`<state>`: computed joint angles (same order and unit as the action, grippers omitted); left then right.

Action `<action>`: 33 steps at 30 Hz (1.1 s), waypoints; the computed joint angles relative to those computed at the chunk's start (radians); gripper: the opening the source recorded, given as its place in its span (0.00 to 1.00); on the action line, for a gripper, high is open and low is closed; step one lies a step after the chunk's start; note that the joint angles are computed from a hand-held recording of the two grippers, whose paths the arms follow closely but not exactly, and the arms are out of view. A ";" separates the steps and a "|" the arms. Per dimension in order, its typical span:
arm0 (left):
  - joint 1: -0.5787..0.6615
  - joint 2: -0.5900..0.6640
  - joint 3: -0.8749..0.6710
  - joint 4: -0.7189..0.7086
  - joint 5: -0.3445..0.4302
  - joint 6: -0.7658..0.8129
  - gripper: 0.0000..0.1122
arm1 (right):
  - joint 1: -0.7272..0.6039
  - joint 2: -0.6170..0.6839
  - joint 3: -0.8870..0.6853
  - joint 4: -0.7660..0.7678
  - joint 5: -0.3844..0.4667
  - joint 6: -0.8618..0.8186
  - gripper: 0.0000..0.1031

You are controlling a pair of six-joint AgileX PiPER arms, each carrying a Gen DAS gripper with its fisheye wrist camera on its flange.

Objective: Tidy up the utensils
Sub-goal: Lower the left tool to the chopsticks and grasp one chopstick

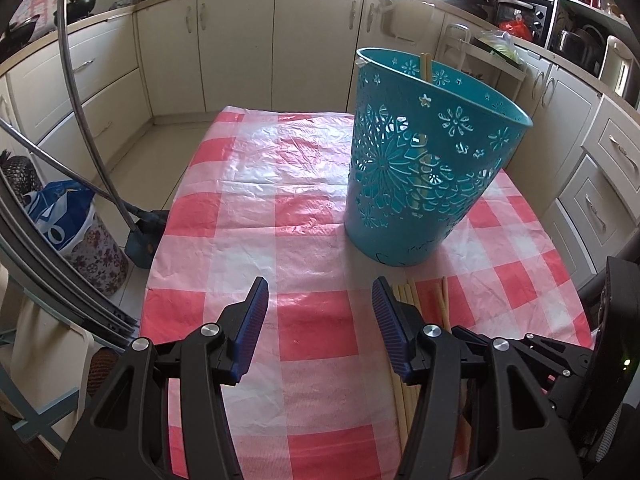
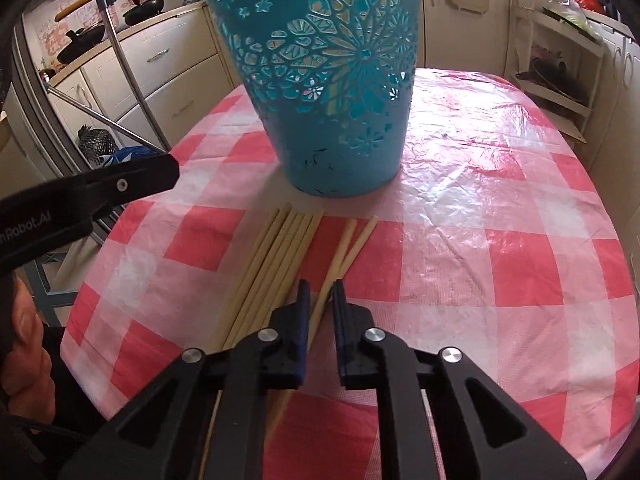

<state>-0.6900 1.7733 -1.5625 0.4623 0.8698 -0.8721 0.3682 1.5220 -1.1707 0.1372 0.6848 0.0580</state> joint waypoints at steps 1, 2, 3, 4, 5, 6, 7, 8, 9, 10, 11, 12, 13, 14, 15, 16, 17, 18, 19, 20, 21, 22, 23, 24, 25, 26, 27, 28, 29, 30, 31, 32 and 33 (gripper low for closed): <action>0.000 0.004 -0.005 -0.005 0.006 0.007 0.46 | -0.004 -0.002 0.000 0.015 0.006 -0.019 0.10; 0.000 0.008 -0.009 -0.009 0.010 0.013 0.46 | -0.010 -0.005 0.004 0.027 0.006 -0.036 0.10; 0.001 0.012 -0.012 -0.015 0.014 0.021 0.46 | -0.017 -0.012 0.009 0.046 0.009 -0.056 0.08; 0.000 0.016 -0.015 -0.019 0.018 0.025 0.46 | -0.028 -0.018 0.014 0.068 0.013 -0.077 0.08; 0.001 0.020 -0.018 -0.029 0.023 0.037 0.46 | -0.037 -0.023 0.023 0.087 0.012 -0.097 0.08; 0.004 0.023 -0.020 -0.039 0.025 0.047 0.46 | -0.047 -0.025 0.026 0.103 0.014 -0.109 0.08; 0.007 0.028 -0.023 -0.056 0.029 0.065 0.46 | -0.060 -0.028 0.030 0.120 0.017 -0.123 0.08; 0.009 0.032 -0.026 -0.070 0.033 0.080 0.46 | -0.068 -0.031 0.033 0.129 0.018 -0.130 0.08; 0.012 0.038 -0.029 -0.087 0.036 0.096 0.46 | -0.079 -0.033 0.037 0.137 0.020 -0.139 0.08; 0.014 0.043 -0.032 -0.097 0.039 0.106 0.46 | -0.084 -0.036 0.038 0.136 0.021 -0.138 0.08; 0.014 0.048 -0.034 -0.106 0.042 0.117 0.46 | -0.088 -0.039 0.041 0.130 0.023 -0.135 0.08; 0.011 0.055 -0.040 -0.111 0.049 0.125 0.46 | -0.091 -0.041 0.043 0.122 0.022 -0.127 0.08; 0.011 0.059 -0.042 -0.115 0.050 0.131 0.46 | -0.096 -0.041 0.043 0.117 0.024 -0.121 0.08; 0.009 0.065 -0.046 -0.121 0.052 0.139 0.46 | -0.098 -0.040 0.043 0.115 0.027 -0.119 0.09; 0.008 0.069 -0.049 -0.126 0.053 0.146 0.46 | -0.096 -0.042 0.043 0.109 0.027 -0.112 0.10; 0.005 0.075 -0.054 -0.131 0.057 0.154 0.46 | -0.098 -0.044 0.045 0.109 0.028 -0.111 0.10; 0.003 0.079 -0.057 -0.135 0.058 0.161 0.46 | -0.100 -0.045 0.045 0.110 0.030 -0.112 0.10; 0.001 0.083 -0.060 -0.139 0.061 0.168 0.46 | -0.101 -0.046 0.044 0.111 0.032 -0.113 0.10; -0.004 0.091 -0.069 -0.138 0.070 0.176 0.46 | -0.101 -0.048 0.046 0.110 0.032 -0.114 0.10; -0.005 0.098 -0.075 -0.138 0.075 0.180 0.46 | -0.101 -0.050 0.046 0.111 0.032 -0.116 0.10; -0.007 0.103 -0.078 -0.140 0.077 0.181 0.46 | -0.105 -0.053 0.048 0.121 0.032 -0.124 0.10; -0.006 0.106 -0.078 -0.147 0.075 0.183 0.46 | -0.111 -0.056 0.048 0.133 0.034 -0.134 0.10; -0.005 0.108 -0.079 -0.154 0.073 0.184 0.46 | -0.114 -0.060 0.050 0.140 0.033 -0.137 0.10; -0.004 0.108 -0.079 -0.157 0.069 0.184 0.46 | -0.119 -0.062 0.050 0.148 0.035 -0.142 0.10; -0.006 0.109 -0.079 -0.157 0.067 0.184 0.46 | -0.125 -0.063 0.050 0.159 0.038 -0.149 0.10; -0.009 0.112 -0.082 -0.153 0.067 0.182 0.46 | -0.129 -0.061 0.048 0.163 0.042 -0.154 0.10; -0.010 0.119 -0.088 -0.153 0.070 0.185 0.46 | -0.126 -0.062 0.048 0.152 0.042 -0.148 0.10; -0.011 0.123 -0.091 -0.157 0.070 0.187 0.46 | -0.121 -0.062 0.047 0.135 0.044 -0.139 0.10; -0.010 0.127 -0.093 -0.165 0.070 0.191 0.46 | -0.119 -0.061 0.046 0.128 0.043 -0.136 0.10; -0.010 0.129 -0.095 -0.167 0.070 0.192 0.46 | -0.120 -0.062 0.046 0.130 0.044 -0.137 0.10; -0.014 0.136 -0.101 -0.164 0.073 0.192 0.46 | -0.122 -0.062 0.046 0.131 0.045 -0.136 0.10; -0.015 0.140 -0.105 -0.162 0.076 0.194 0.46 | -0.122 -0.062 0.045 0.124 0.046 -0.130 0.11; -0.021 0.150 -0.114 -0.152 0.087 0.193 0.46 | -0.122 -0.060 0.043 0.120 0.049 -0.127 0.15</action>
